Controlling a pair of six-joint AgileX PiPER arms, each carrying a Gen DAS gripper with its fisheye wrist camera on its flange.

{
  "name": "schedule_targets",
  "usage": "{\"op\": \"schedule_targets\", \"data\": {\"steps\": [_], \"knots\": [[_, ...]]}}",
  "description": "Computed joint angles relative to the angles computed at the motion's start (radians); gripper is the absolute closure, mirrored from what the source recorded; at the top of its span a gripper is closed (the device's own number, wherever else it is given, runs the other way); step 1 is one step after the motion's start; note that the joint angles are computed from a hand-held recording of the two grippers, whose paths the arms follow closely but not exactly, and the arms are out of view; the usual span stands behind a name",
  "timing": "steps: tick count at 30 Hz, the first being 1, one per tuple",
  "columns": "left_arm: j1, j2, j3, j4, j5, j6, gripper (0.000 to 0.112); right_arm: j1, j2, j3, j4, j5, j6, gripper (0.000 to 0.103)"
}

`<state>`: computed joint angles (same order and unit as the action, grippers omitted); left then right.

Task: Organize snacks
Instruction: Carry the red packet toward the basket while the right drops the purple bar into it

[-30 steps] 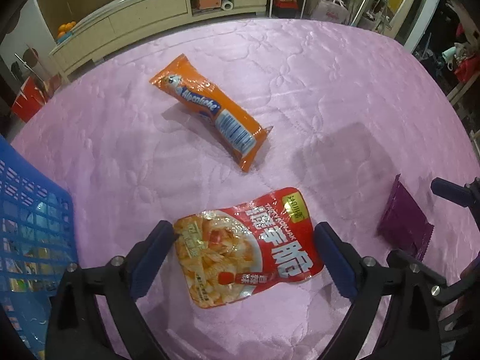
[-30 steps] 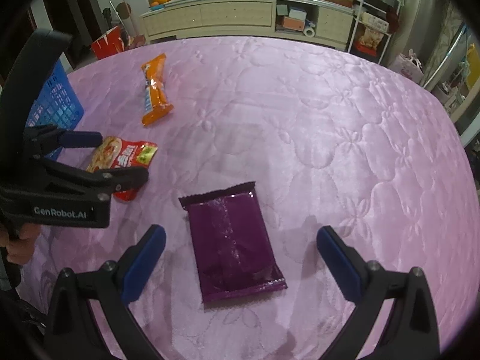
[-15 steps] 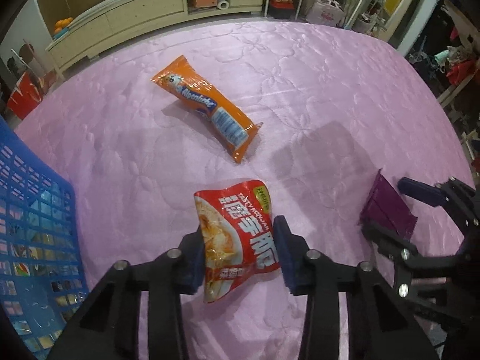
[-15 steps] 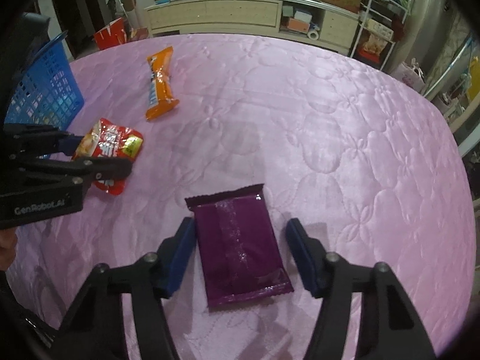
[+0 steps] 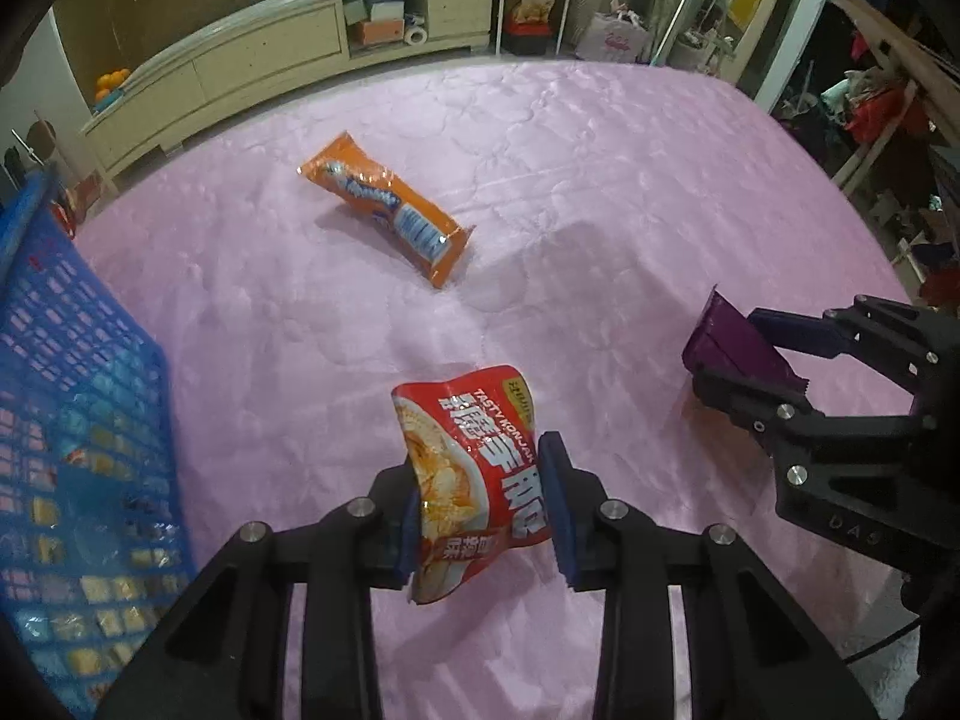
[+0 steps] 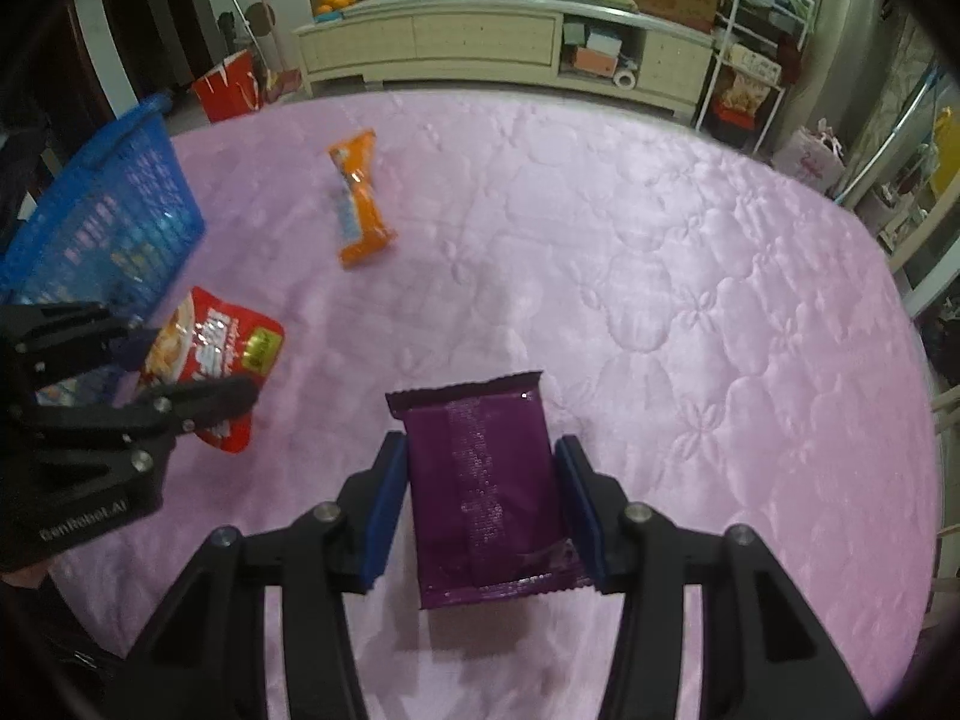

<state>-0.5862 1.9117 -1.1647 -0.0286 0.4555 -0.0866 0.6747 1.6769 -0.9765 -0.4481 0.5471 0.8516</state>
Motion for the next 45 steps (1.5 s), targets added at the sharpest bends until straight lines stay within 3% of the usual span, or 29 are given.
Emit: {"op": "schedule_targets", "data": {"steps": [11, 19, 23, 29, 34, 39, 45], "knots": [[-0.022, -0.336, 0.167, 0.038, 0.041, -0.034, 0.081, 0.229, -0.207, -0.071, -0.099, 0.281, 0.182, 0.049], [0.022, -0.606, 0.287, 0.019, 0.123, -0.004, 0.081, 0.439, -0.202, -0.226, -0.173, 0.481, 0.307, 0.049], [0.085, -0.729, 0.323, 0.0, 0.175, 0.055, 0.081, 0.504, -0.156, -0.316, -0.191, 0.538, 0.334, 0.049], [0.302, -0.856, 0.353, -0.175, 0.253, 0.326, 0.081, 0.563, -0.05, -0.476, -0.204, 0.571, 0.341, 0.049], [0.57, -0.911, 0.365, -0.369, 0.343, 0.635, 0.081, 0.569, 0.075, -0.659, -0.18, 0.582, 0.261, 0.049], [0.819, -0.888, 0.344, -0.515, 0.43, 0.874, 0.081, 0.544, 0.188, -0.817, -0.137, 0.562, 0.161, 0.049], [0.98, -0.819, 0.306, -0.582, 0.462, 1.013, 0.081, 0.506, 0.305, -0.975, -0.071, 0.553, 0.042, 0.049]]}}
